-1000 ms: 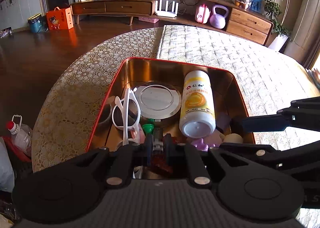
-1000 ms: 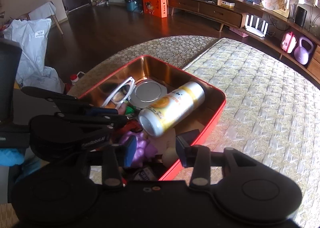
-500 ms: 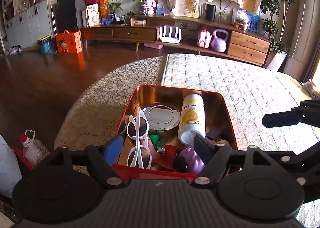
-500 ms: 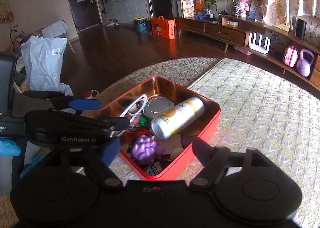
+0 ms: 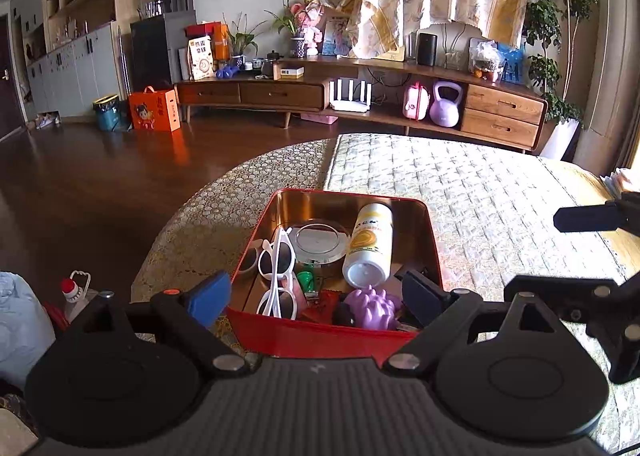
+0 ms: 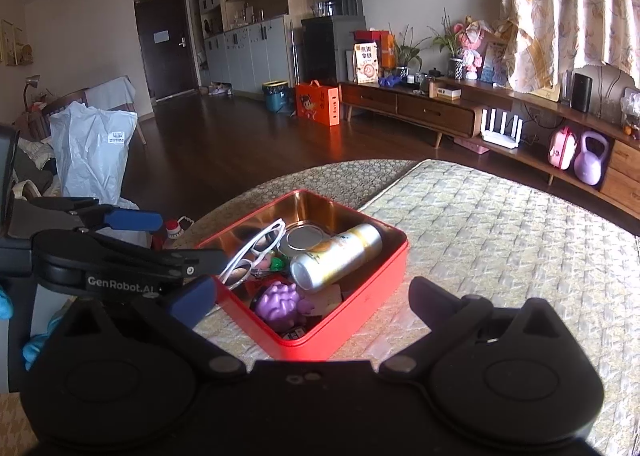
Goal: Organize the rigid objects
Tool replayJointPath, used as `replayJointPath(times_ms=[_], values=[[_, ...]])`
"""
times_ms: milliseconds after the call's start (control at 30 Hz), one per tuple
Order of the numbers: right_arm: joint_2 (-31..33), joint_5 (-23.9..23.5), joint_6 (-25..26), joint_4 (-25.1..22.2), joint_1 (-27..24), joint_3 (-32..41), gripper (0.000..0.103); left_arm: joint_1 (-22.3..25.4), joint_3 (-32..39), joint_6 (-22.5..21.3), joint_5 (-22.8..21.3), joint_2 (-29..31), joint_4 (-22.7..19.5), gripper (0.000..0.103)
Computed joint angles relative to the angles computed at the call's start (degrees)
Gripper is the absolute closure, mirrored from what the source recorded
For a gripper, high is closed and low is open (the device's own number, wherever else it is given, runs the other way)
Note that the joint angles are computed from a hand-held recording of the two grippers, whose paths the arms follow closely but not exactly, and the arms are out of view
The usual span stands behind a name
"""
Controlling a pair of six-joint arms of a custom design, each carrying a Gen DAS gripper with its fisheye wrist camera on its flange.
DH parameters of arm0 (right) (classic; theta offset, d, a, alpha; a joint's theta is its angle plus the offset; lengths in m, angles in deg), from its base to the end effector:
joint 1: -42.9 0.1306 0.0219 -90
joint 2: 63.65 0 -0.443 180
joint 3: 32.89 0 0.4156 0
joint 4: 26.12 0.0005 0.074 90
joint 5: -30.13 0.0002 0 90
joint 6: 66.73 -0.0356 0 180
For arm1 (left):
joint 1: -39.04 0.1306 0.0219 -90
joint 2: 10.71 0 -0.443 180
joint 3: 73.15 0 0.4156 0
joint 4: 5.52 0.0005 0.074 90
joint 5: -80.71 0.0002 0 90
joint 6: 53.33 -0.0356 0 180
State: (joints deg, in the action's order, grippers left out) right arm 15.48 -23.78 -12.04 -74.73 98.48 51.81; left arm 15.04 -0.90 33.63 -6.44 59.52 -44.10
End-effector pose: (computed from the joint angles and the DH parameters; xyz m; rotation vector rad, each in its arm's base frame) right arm 0.2591 0.3401 0.5357 -0.0784 2.1586 0.1732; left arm 0.3419 -0.1547 0.4967 0.5460 2.1519 -0.2576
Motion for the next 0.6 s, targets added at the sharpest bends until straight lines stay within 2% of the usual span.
replayJointPath(times_ms=[100,300,600], values=[[-0.8,1.3,-0.4,0.3,0.6,-0.6,0.000,-0.7,-0.5,0.4,-0.1,-1.0,-0.4,0.009],[-1.8,3.0,-2.7,-0.7,1.5,-1.8,0.000,-2.6,-1.9,1.2,-3.1,-2.8,0.1,0.009],[-2.8,3.6,-6.3,-1.9,2.2,-3.4,0.000,-3.0,-2.7,1.6,-3.7,-4.0,-0.6,0.009]])
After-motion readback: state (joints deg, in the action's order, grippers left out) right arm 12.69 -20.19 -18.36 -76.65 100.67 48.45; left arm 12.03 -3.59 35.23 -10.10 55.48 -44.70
